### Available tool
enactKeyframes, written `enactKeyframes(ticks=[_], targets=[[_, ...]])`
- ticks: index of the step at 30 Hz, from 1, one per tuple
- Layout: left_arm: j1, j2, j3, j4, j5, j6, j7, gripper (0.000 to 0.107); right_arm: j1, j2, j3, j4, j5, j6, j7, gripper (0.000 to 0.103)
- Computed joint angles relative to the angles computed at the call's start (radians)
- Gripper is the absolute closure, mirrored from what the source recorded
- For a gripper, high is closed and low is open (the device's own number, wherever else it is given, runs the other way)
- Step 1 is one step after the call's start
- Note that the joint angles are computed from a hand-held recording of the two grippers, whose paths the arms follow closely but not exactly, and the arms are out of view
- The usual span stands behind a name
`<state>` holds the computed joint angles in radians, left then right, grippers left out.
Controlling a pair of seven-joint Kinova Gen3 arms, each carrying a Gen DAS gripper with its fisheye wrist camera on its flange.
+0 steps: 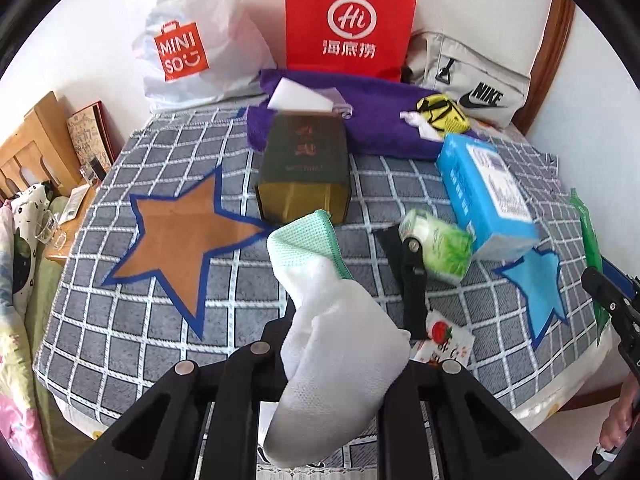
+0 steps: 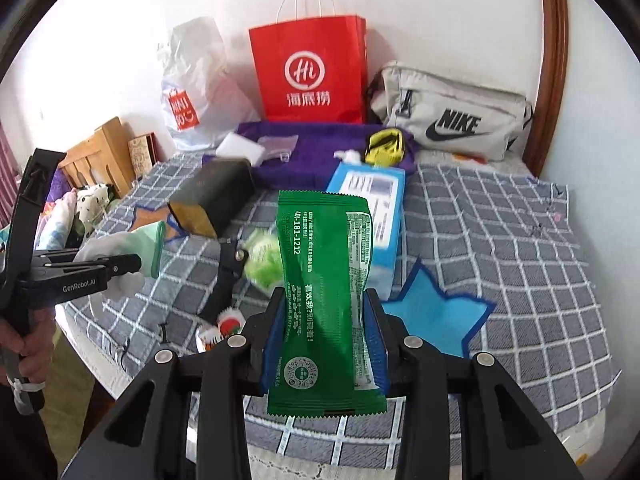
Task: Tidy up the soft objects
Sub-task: 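Carry the mesh cloth with the left tool while the right tool carries the wipes packet toward the towel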
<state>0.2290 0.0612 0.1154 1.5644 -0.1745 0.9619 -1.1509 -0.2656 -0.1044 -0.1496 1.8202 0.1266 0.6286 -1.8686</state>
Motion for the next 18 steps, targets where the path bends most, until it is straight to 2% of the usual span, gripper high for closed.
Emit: enactKeyframes(ticks=[6, 18], targets=[[-0.004, 0.005, -0.002, -0.062, -0.004, 0.018, -0.007, 0.093, 0.003, 0.012, 0.006, -0.067, 0.004, 0.016, 0.011, 0.066], [0.025, 0.081, -0.022, -0.233, -0.13, 0.08, 0.04, 0.093, 0.002, 0.097, 0.035, -0.209, -0.03, 0.016, 0.073, 0.066]])
